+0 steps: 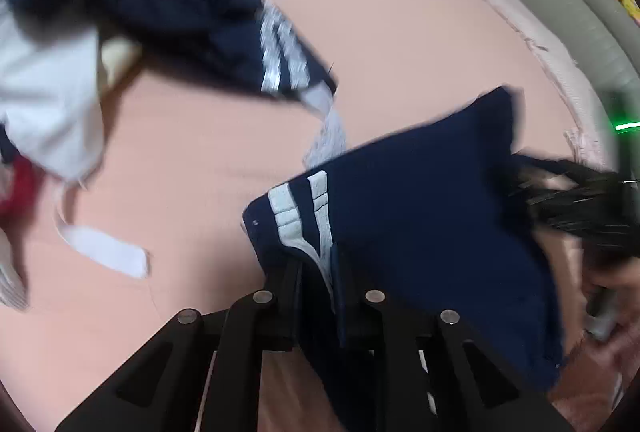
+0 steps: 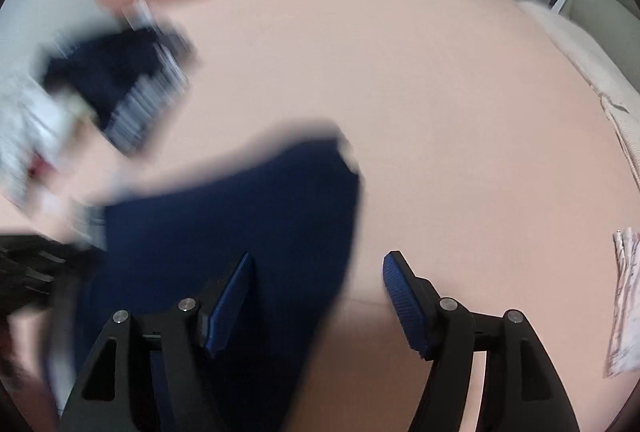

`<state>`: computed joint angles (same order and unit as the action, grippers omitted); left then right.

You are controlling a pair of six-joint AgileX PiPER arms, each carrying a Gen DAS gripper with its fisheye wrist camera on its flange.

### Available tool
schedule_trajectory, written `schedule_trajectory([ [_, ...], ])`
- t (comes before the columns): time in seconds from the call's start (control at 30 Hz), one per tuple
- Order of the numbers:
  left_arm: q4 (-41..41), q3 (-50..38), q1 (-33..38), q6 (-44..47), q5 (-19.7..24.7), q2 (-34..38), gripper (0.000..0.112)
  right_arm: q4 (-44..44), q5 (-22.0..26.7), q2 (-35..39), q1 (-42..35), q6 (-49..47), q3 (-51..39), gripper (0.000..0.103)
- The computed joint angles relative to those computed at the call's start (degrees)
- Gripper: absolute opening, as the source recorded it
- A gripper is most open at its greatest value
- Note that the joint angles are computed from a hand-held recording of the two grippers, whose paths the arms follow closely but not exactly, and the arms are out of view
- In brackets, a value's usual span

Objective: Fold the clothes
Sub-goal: 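Open both tools and smooth the folded striped garment flat, then grasp the folded striped garment with both tools and lift it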

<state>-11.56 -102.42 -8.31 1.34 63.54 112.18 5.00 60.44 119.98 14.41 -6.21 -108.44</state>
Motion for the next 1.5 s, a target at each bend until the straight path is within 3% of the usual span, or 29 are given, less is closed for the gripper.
schedule_trajectory([
  [0.03, 2.1, -1.8, -0.4, -1.1, 1.1, -0.3, 0.018, 1.3, 0.0, -0.4, -0.8, -0.2, 0.0, 0.072],
  [0.1, 8.9, 0.1, -1.4, -4.7, -2.0, -4.9, 0.027, 3.2, 1.5, -2.4, -2.1, 0.6, -0.2, 0.072],
  [0.17, 8.2, 3.4, -1.3, -5.3, -4.6, -9.1, 0.034, 8.7, 0.8, -6.7, -4.2, -0.8, 3.3, 0.072],
  [0.3, -0.1, 6.9, -5.6, 3.5, -4.3, -9.8, 0.034, 14.1, 3.2, -14.0, -2.2, -4.8, 12.3, 0.072],
  [0.4, 6.9, 9.9, -10.6, 4.0, -2.7, -8.6, 0.035, 12.3, 1.8, -19.3, -0.1, -7.4, 23.0, 0.072],
  [0.47, 11.5, 14.3, -12.4, 3.1, -4.9, -11.0, 0.035, 8.8, -0.6, -23.2, 0.7, -8.6, 30.2, 0.073],
  [0.57, 13.5, 15.9, -11.6, -0.8, -3.4, -15.5, 0.035, 8.0, -1.2, -28.7, -1.7, -10.8, 35.1, 0.073],
  [0.67, 13.0, 19.5, -12.4, -2.8, -6.5, -18.8, 0.035, 10.3, -2.1, -32.7, -4.0, -10.6, 36.8, 0.073],
  [0.8, 18.8, 24.4, -17.0, -6.4, -8.7, -18.3, 0.035, 7.3, -3.4, -31.4, 2.0, -7.5, 39.0, 0.073],
  [0.87, 21.0, 26.1, -17.5, -7.7, -8.2, -19.1, 0.039, 8.2, -3.5, -31.8, 1.3, -8.3, 41.5, 0.073],
  [0.93, 18.1, 25.7, -15.0, -7.5, -7.7, -19.9, 0.045, 11.2, -2.8, -33.8, -1.7, -10.9, 42.8, 0.073],
  [1.0, 15.5, 25.0, -13.3, -9.2, -8.9, -20.6, 0.045, 8.7, -0.4, -33.4, -1.3, -8.3, 40.3, 0.073],
  [1.1, 9.3, 21.7, -13.9, -6.1, -11.4, -18.9, 0.045, 4.3, -1.1, -32.0, 2.6, -4.5, 36.8, 0.073],
  [1.27, 18.1, 21.9, -17.9, -7.7, -8.9, -13.4, 0.046, -0.4, 0.0, -27.5, 6.6, -2.0, 34.1, 0.073],
  [1.33, 14.7, 25.9, -15.3, -5.3, -11.6, -16.7, 0.046, 6.4, -1.0, -30.0, 1.4, -7.9, 39.0, 0.075],
  [1.37, 12.9, 26.2, -13.8, -4.3, -10.5, -17.6, 0.048, 10.7, -0.3, -31.3, -2.1, -11.2, 40.9, 0.075],
  [1.47, 5.8, 27.6, -8.0, -3.8, -11.6, -21.7, 0.049, 16.6, 4.6, -31.7, -9.5, -12.4, 39.7, 0.075],
  [1.5, 3.7, 27.4, -6.2, -4.5, -11.9, -21.9, 0.049, 16.9, 3.9, -31.2, -9.9, -11.8, 38.7, 0.075],
])
